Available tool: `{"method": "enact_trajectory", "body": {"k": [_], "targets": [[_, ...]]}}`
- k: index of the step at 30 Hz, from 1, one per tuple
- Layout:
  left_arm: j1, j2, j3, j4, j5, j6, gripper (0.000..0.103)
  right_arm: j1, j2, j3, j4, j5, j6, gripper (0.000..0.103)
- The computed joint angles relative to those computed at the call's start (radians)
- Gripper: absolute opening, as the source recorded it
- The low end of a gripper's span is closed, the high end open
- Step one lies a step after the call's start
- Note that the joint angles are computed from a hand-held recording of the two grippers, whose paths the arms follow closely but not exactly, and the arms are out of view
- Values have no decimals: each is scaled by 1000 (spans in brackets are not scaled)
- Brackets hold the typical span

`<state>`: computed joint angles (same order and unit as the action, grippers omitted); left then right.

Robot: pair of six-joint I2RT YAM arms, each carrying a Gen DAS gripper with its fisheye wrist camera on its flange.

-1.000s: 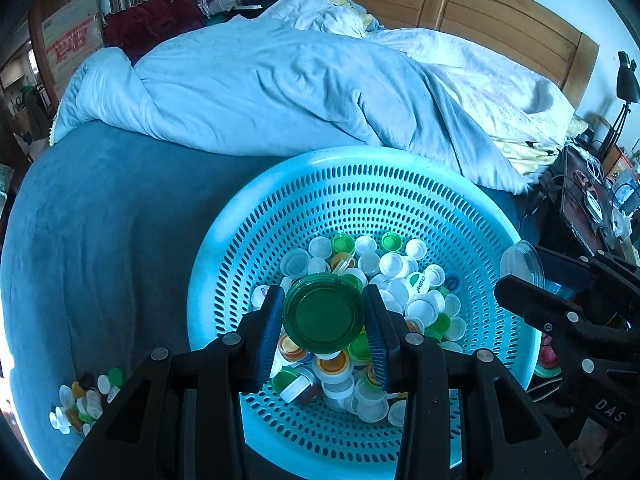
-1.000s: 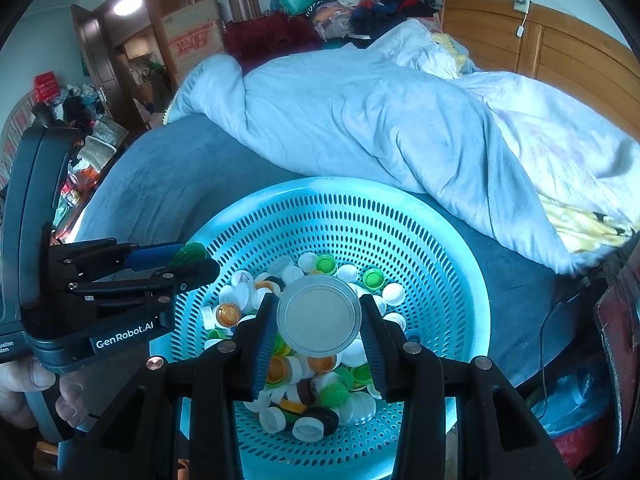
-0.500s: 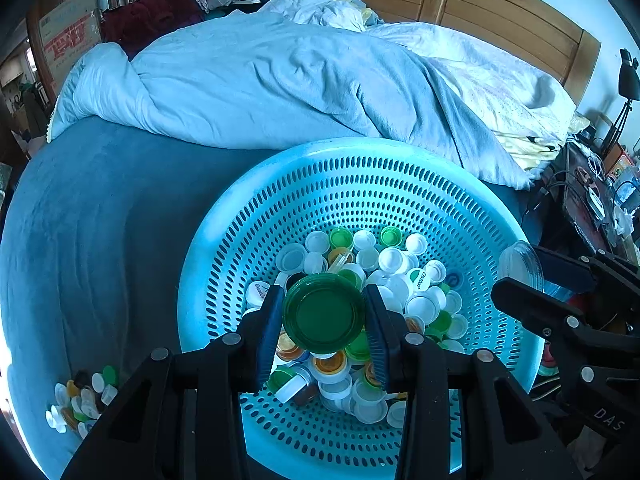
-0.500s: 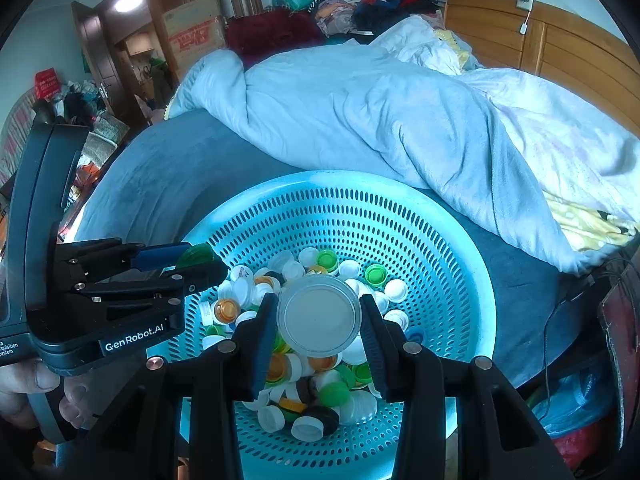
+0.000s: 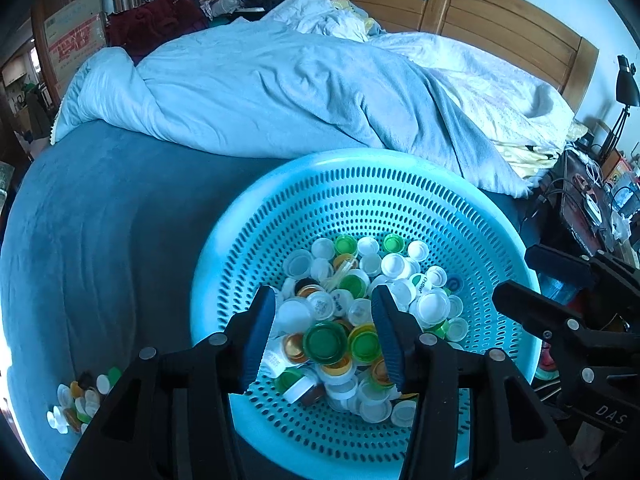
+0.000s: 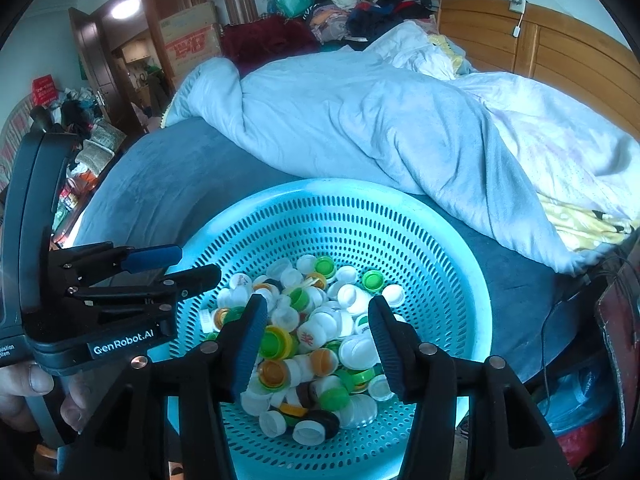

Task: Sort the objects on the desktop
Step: 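Open both tools above the colander to drop the green cap and lid, then move both tools back to the pile and grasp a blue cap with the left tool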

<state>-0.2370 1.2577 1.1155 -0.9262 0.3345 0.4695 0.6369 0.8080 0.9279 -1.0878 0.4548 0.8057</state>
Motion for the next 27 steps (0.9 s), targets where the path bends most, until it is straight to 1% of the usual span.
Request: {"method": "enact_trajectory", "body": {"k": [2, 3, 4, 6, 8, 11, 13, 16, 18, 20, 22, 23, 25, 27], "targets": [[95, -30, -16, 0, 54, 75, 44, 57, 10, 2, 7, 24, 31, 60], [166, -46, -34, 5, 90, 133, 44, 100, 18, 1, 12, 43, 53, 62], [233, -51, -48, 13, 118, 185, 44, 139, 32, -4, 21, 55, 70, 65], [411, -43, -79, 35, 188, 303, 44, 194, 72, -15, 49, 54, 87, 67], [619, 18, -86, 46, 276, 435, 44, 233, 113, -30, 91, 38, 97, 67], [873, 180, -55, 81, 337, 587, 44, 263, 161, -48, 150, 11, 99, 67], [996, 307, -33, 171, 311, 612, 44, 283, 193, -50, 180, 4, 102, 67], [1091, 455, 9, 230, 268, 617, 44, 306, 246, -40, 214, -9, 96, 67], [1130, 513, 10, 281, 248, 630, 44, 312, 281, -30, 232, -19, 90, 67], [1148, 549, -1, 302, 240, 648, 44, 324, 319, -14, 243, -23, 93, 67], [1137, 547, -40, 346, 235, 659, 44, 337, 356, 7, 247, -25, 95, 67], [1129, 535, -66, 372, 235, 655, 44, 342, 372, 18, 246, -26, 94, 67], [1114, 539, -78, 388, 237, 640, 44, 350, 392, 31, 242, -25, 97, 67], [1109, 568, -58, 388, 244, 623, 44, 350, 408, 44, 236, -26, 97, 67]]}}
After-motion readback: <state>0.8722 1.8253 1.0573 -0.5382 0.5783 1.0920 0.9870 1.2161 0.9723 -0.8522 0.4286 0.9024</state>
